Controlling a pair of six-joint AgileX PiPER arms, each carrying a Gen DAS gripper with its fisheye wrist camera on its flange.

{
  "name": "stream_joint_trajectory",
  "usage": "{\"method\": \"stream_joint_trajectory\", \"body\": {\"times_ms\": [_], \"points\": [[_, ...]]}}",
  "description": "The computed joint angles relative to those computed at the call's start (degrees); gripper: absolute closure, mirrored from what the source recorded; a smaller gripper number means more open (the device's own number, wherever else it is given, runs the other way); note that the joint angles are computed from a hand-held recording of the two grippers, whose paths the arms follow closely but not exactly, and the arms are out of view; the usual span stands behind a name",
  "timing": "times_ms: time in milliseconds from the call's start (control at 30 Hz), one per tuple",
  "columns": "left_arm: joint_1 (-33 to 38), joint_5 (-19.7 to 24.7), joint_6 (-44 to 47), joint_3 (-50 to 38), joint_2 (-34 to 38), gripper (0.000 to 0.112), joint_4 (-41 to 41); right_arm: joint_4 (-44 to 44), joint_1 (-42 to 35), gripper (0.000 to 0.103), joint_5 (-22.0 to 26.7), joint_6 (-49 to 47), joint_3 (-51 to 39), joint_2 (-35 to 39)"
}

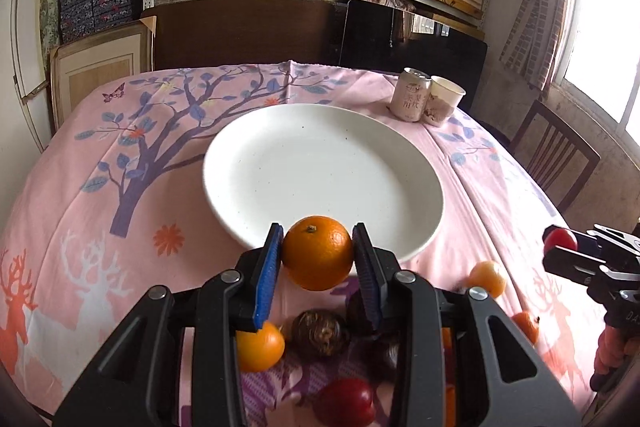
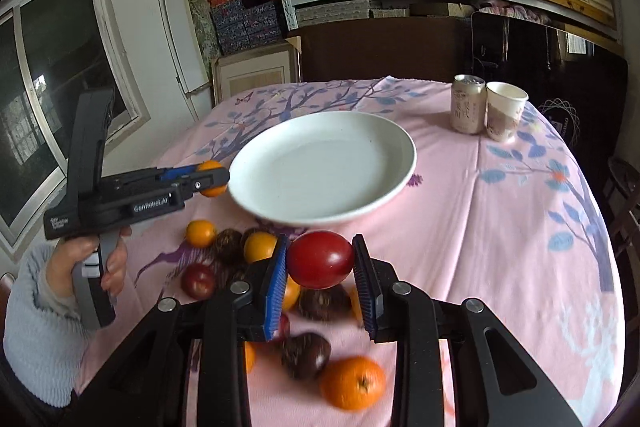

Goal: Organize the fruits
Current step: 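Carry both fruits over the white plate and open both tools to release them, then grasp the pale yellow round fruit with the right tool while the left tool grasps a small orange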

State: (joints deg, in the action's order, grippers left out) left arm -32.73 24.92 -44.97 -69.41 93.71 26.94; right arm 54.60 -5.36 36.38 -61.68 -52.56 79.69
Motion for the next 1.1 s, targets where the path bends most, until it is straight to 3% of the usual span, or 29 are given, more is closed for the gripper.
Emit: {"method": "stream_joint_trajectory", "body": {"times_ms": [100,267,333,400,533,733,900,1100], "points": [[1.14,0.16,2.15,-4.19,4.61,0.077,-2.82,-3.98,5.13,0.071,-3.61,7.12,-8.27,9.24],[2.99,0.13,7.76,-7.37,9.44,0.077,-7.37,-10.06,8.36,0.071,-4.11,16.14,-19.45,21.24],[4.1,-0.28,11.59,-7.58,10.24,0.077,-11.25,-11.3,9.18,0.071,-3.91,17.11,-21.51,23.35],[4.93,-1.35,13.68,-6.94,10.31,0.072,-13.75,-11.69,9.64,0.056,-4.13,17.08,-21.8,24.03],[6.2,-2.54,17.33,-6.04,9.81,0.066,-18.55,-9.53,8.91,0.055,-2.59,15.51,-21.8,24.55],[6.19,-4.67,11.64,-1.11,5.24,0.063,-13.25,-3.99,6.26,0.055,-2.84,10.33,-16.82,19.66],[4.89,-5.44,-5.12,6.37,-1.51,0.051,2.9,5.2,1.76,0.05,-1.95,0.83,-9.36,12.31],[2.78,-4.45,-16.18,14.58,-6.88,0.047,11.7,12.78,-3.99,0.048,-1.1,-9.29,-0.19,7.57]]}}
